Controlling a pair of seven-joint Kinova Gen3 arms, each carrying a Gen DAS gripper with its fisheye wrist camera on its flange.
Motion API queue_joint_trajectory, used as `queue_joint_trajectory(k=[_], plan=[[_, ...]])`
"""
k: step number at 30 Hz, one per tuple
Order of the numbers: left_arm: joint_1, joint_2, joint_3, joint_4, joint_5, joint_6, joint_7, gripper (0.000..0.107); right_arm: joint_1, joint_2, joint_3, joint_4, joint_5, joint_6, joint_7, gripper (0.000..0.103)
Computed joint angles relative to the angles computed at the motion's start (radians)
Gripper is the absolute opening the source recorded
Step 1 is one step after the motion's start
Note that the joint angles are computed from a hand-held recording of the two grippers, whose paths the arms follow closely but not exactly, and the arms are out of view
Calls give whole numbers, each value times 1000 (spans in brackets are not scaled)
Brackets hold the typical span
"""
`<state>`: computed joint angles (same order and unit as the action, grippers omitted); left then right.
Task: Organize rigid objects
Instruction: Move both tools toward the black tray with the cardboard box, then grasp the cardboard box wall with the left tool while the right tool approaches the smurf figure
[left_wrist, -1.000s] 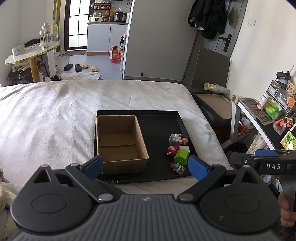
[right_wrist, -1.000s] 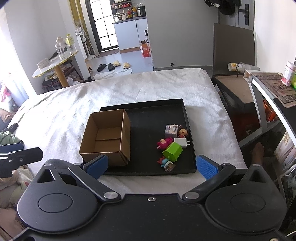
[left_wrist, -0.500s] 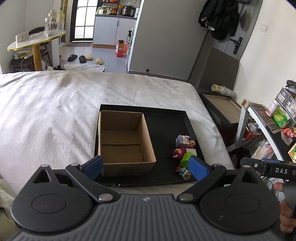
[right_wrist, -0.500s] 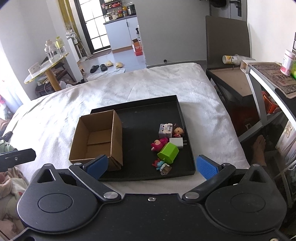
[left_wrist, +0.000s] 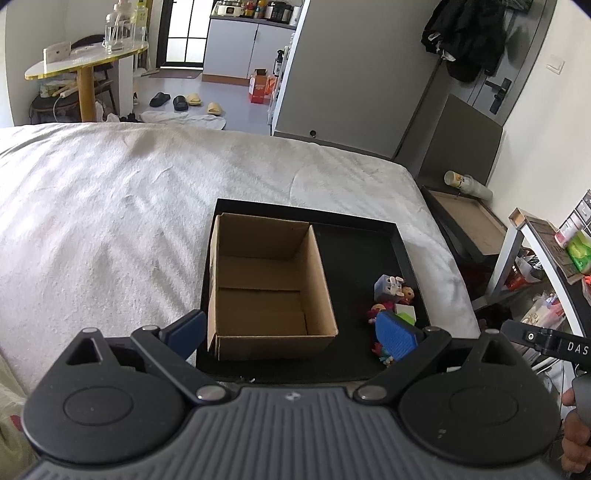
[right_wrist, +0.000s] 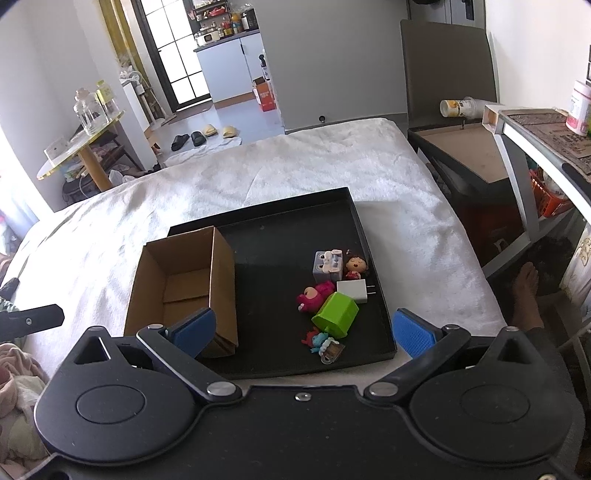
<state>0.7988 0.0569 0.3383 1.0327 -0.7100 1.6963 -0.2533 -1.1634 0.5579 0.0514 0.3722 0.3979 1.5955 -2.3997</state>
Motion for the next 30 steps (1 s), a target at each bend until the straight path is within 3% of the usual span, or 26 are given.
queue_joint_trajectory(k=[21,30], plan=[[-166,-37,-41,168,126,-132,-23,94,85,11,-39,113,-53,-83,-83,103],[-246,-46,-65,250,200,-176,-33,79,138,37,-58,124,-116,-97,-105,102]])
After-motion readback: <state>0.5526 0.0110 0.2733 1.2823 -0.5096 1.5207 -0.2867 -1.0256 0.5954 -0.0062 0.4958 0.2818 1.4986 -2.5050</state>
